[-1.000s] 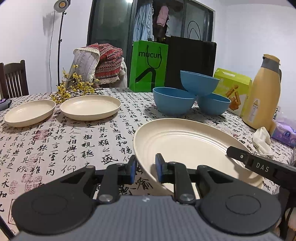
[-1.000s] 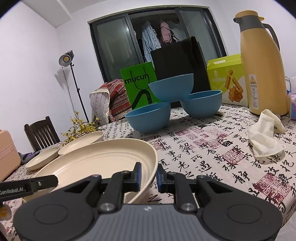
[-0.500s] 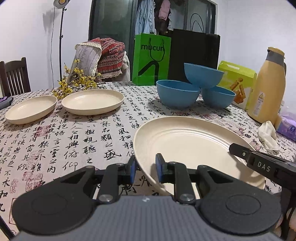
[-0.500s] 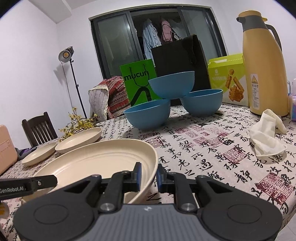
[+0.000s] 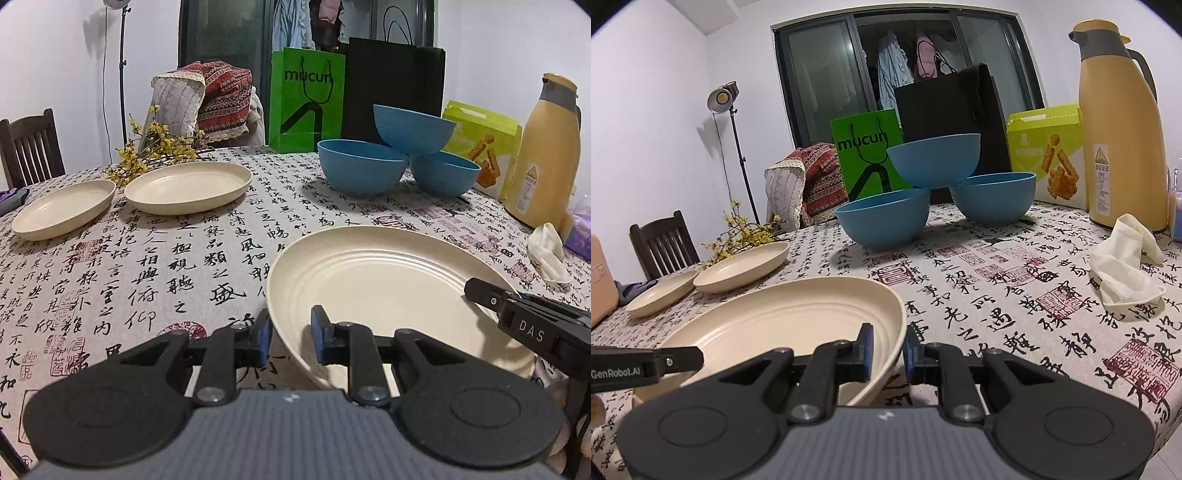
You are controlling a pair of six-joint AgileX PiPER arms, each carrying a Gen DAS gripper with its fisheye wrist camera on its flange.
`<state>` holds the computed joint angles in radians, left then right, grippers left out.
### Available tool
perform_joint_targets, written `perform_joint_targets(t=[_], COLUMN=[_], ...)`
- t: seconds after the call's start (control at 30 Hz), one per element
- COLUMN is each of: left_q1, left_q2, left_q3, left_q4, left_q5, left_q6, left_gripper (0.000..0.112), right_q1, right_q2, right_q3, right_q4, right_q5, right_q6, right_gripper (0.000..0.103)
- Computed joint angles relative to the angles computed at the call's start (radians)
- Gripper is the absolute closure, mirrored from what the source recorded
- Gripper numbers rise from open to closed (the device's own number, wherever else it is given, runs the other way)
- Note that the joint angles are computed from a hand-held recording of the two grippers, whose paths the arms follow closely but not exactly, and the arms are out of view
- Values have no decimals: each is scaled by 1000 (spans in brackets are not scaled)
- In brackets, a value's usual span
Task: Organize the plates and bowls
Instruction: 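Carry the held cream plate with both grippers toward the blue bowls, then lower the cream plate onto the table and open both grippers, then withdraw both grippers back from the placed plate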
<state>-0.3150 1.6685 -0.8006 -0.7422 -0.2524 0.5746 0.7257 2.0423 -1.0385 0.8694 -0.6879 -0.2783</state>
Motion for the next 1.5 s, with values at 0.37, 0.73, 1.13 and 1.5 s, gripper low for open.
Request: perform_joint_targets(t=[0.37, 0.73, 1.13, 1.5], left_q1=[-3, -1, 12, 86], left_q2=[10, 23, -42, -166], left_q3=[-10, -15, 81, 268], left_q4=[-93, -115, 197, 471], left_q5=[7, 19, -61, -272], left_q6=[92, 123, -203, -477], left_gripper=[90, 89, 56, 9], right_q1=[13, 33, 25, 55], right_q2=[17, 34, -6, -73], right_q3=[-19, -29, 33, 134], right_q4=[54, 110, 56, -51], right_q5=[-7, -41, -70, -151], right_q6=[-85, -169, -63, 46], right_gripper=[87, 85, 37, 0])
